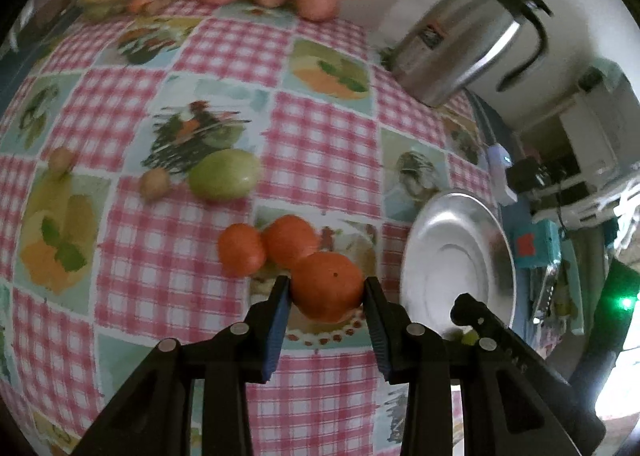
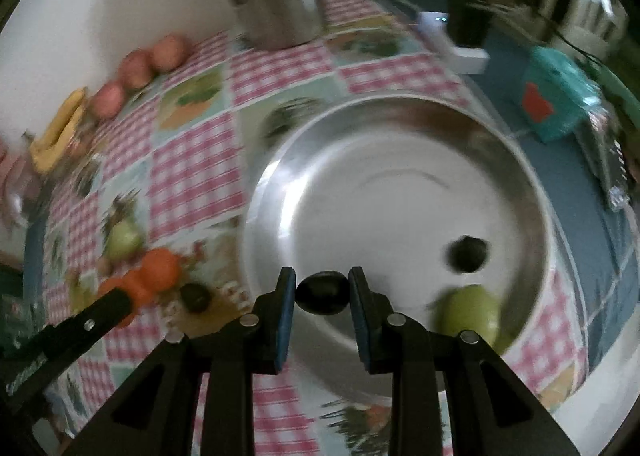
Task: Organize fruits
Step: 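Release the tangerine into the steel plate with the left gripper while the right releases its plum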
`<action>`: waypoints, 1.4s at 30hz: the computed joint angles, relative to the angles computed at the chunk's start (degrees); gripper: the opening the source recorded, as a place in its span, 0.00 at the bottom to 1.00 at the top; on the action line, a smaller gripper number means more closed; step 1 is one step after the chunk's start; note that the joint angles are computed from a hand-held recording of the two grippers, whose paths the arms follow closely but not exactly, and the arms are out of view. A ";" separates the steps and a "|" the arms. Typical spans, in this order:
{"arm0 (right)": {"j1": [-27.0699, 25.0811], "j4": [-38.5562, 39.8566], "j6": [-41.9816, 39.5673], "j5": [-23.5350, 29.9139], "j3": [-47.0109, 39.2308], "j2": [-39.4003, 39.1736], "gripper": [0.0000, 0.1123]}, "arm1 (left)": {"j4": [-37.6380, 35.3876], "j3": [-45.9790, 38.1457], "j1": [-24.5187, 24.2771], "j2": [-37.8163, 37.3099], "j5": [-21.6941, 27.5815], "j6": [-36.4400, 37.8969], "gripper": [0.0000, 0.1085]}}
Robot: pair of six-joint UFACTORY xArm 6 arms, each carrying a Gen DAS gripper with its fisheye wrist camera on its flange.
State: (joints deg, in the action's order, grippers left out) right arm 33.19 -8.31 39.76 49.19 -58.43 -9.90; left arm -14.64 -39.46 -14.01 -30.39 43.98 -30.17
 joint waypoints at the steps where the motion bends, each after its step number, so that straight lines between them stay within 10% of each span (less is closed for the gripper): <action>1: -0.67 -0.88 1.29 0.17 0.66 -0.76 0.25 | 0.47 -0.39 -1.01 0.46 -0.55 0.26 0.36; 16: -5.61 -2.29 5.41 0.03 4.04 -5.24 0.25 | 5.25 -6.02 -12.83 9.61 -5.87 4.59 0.36; 42: -5.80 2.16 3.02 1.62 3.68 -2.63 0.26 | 6.45 -7.30 -14.05 12.19 -4.78 5.20 0.45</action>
State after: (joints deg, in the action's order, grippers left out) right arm 27.39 -6.15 42.78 50.81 -54.75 -12.53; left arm -8.19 -46.76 -28.06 -18.20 39.19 -24.97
